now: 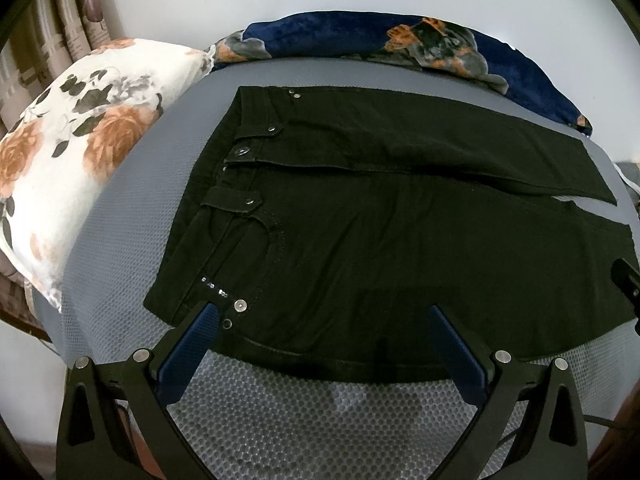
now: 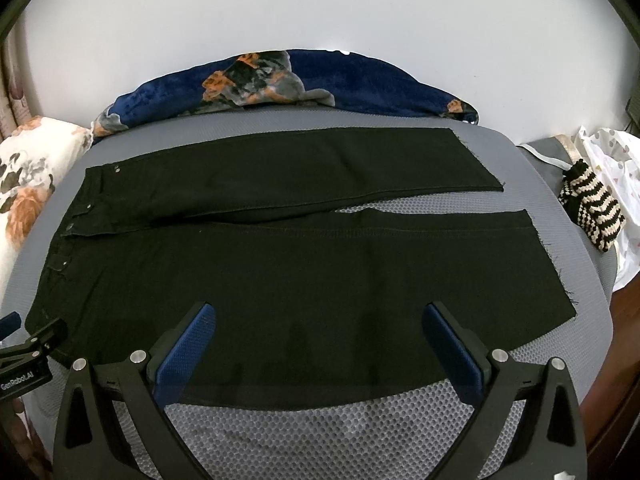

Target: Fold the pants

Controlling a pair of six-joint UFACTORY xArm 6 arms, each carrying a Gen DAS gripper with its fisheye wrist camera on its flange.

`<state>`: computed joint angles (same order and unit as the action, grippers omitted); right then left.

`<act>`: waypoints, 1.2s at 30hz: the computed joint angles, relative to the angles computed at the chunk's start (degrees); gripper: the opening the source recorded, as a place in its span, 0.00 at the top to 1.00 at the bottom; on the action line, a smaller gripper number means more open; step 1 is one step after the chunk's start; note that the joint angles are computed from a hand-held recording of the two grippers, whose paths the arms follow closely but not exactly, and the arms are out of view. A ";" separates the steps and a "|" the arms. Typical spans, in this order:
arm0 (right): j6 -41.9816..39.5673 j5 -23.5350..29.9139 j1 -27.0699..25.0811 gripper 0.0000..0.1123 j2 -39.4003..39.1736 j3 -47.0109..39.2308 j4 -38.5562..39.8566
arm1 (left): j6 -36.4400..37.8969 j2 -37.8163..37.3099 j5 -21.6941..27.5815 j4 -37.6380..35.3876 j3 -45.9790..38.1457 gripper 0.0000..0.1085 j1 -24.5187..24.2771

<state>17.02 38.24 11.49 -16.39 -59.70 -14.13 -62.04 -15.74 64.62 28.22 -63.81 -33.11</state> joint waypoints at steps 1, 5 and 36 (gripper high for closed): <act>-0.03 -0.03 0.05 0.08 0.02 -0.04 -0.12 | 0.08 0.14 -0.12 -0.10 -0.07 0.05 0.15; -0.02 -0.20 0.15 0.08 0.26 -0.09 -0.10 | 0.22 0.51 -0.11 -0.50 -0.18 0.05 0.49; -0.23 -1.71 0.57 0.08 3.06 -2.49 -1.36 | 1.75 -0.50 -3.07 -0.57 2.10 0.05 3.67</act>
<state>16.79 36.53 12.06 -13.33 -62.19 -15.49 -60.29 -16.24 61.55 27.65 -61.71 -29.43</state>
